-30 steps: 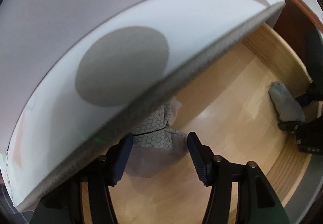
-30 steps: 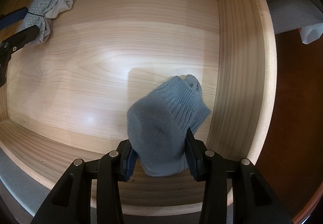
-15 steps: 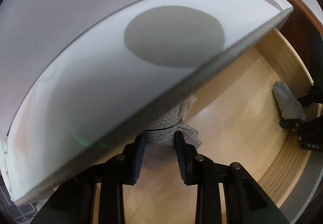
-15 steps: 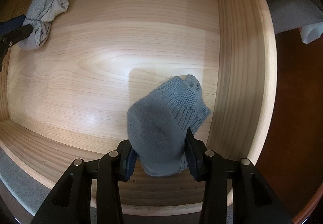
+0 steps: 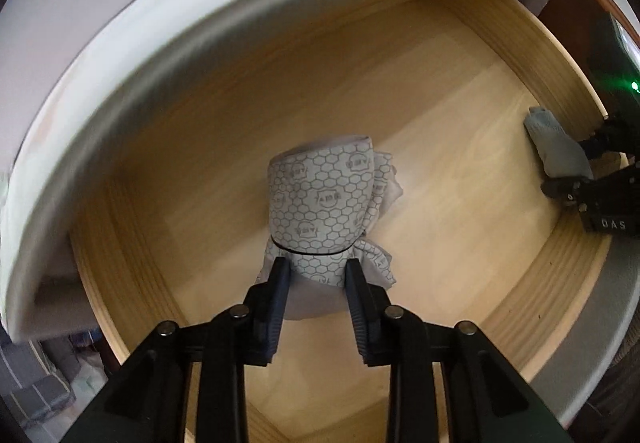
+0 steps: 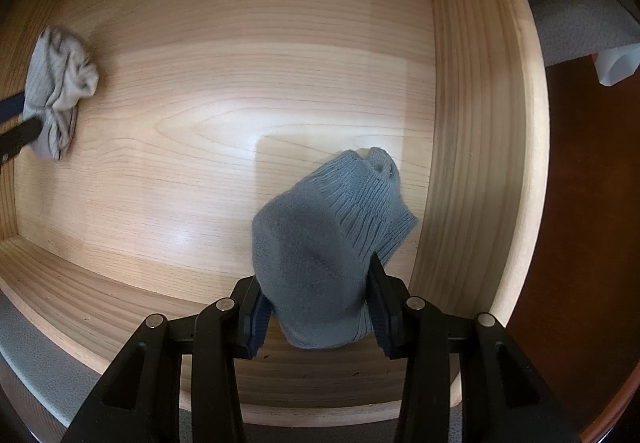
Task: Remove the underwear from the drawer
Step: 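Lift the hexagon-print garment with the left tool over the white box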
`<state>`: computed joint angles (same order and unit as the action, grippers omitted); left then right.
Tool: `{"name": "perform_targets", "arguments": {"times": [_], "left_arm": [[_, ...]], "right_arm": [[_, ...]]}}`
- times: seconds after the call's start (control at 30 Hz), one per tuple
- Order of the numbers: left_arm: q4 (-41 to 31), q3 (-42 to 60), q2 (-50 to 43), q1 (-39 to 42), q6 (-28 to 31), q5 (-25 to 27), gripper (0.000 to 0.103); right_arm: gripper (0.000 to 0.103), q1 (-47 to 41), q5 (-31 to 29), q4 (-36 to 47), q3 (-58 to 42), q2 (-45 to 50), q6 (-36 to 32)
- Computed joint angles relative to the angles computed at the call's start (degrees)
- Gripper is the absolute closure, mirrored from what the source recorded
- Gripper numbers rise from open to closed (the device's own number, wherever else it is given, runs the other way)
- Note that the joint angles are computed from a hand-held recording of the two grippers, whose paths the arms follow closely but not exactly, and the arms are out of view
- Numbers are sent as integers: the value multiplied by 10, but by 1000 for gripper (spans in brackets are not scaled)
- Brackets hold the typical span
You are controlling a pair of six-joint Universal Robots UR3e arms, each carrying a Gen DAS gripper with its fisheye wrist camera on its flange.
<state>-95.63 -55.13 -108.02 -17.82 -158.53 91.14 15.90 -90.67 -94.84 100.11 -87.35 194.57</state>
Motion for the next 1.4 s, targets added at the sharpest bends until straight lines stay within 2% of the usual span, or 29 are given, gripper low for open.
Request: {"name": "perform_targets", "arguments": {"times": [0.3,0.47,0.6,0.67,0.73,0.83,0.9,1.03,1.1,1.2,1.23,1.4], "left_arm": [[-108,2,42,40,-21,-20,74],[-141,-25,67,45,-53,-26,74],[-122,-53,83,35,-83,-16,73],[-80,-95,92,7,-120,-7,68],[-64,-103,84,-10,-150,0,53],[-76,-71,60,-9,-167,3,43],[-58,-77,44,-27,-193,11,41],[-71,-45,10,-15,-220,-10,41],[-51,-41,-28,-55,-267,-20,41],[-51,-24,-47,-58,-269,-20,42],[-48,-28,-44,-52,-270,-29,48],[-41,-39,-37,-37,-271,-47,53]], "right_arm": [[63,1,0,1,-1,0,2],[63,2,0,0,-1,1,2],[63,2,0,2,-2,1,2],[63,2,0,2,-3,1,2],[63,2,0,1,-2,1,1],[63,2,0,1,-3,2,2],[63,2,0,1,-3,1,2],[63,2,1,1,-3,1,1],[63,3,0,1,-3,2,1],[63,3,0,2,-4,2,1],[63,3,0,2,-4,2,2],[63,5,0,5,-8,4,3]]}}
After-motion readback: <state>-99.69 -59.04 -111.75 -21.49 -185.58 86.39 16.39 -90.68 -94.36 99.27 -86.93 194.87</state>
